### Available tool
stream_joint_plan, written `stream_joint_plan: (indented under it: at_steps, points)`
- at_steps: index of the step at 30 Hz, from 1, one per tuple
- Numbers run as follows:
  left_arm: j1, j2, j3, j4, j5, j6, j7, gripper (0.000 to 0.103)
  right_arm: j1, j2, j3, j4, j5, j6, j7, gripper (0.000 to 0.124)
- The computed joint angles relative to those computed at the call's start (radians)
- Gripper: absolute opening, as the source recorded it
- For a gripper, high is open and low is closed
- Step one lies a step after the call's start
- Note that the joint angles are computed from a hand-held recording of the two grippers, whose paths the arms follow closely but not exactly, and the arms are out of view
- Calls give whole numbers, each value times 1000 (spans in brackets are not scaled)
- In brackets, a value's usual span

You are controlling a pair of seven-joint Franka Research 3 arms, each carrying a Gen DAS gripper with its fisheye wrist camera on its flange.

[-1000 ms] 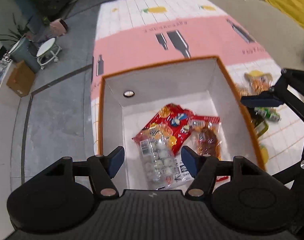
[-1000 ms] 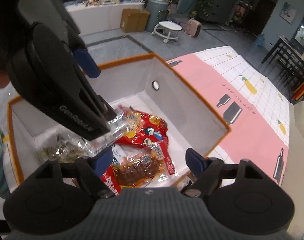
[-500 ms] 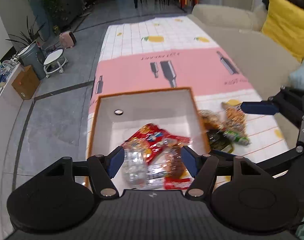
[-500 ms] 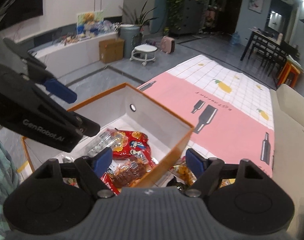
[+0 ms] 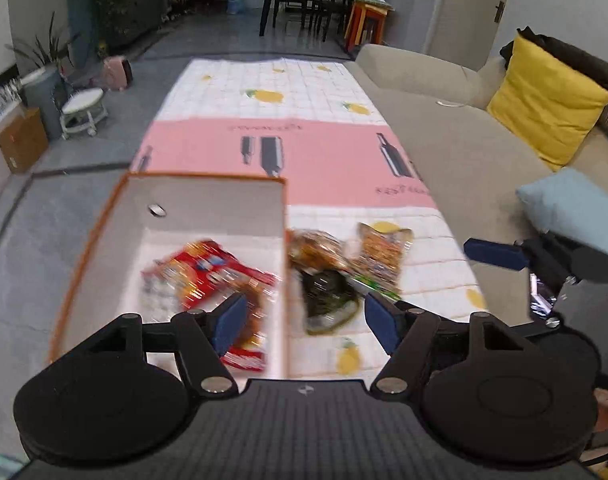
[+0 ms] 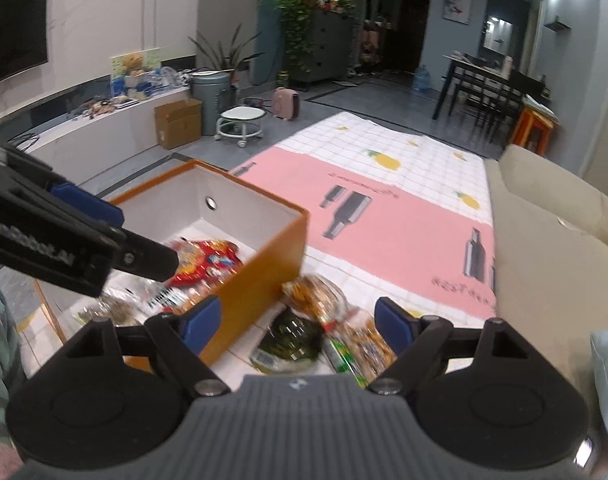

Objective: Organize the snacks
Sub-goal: 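Withdraw both tools from the box back over the remaining snacks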

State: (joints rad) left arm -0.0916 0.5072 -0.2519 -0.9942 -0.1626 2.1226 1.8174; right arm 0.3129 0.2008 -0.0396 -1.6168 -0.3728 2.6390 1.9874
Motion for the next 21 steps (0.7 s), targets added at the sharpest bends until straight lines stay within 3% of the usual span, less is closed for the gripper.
stream_joint_plan:
  at_steps: [6, 12, 15, 21]
  points:
    - [-12, -47, -25, -124, -18, 73, 78, 80, -9, -55, -20, -118, -101, -3, 140, 81]
    - [-47, -7, -37, -113, 8, 95, 202, 80, -40, -65, -22, -197, -197, -6, 257, 81]
    - [-64, 38, -38, -66, 32, 75, 256, 80, -63, -78, -19, -244, -194, 21, 264, 80]
    - [-99, 171, -35, 136, 67, -37, 361, 80, -86, -48, -16, -246, -156, 56, 208, 76]
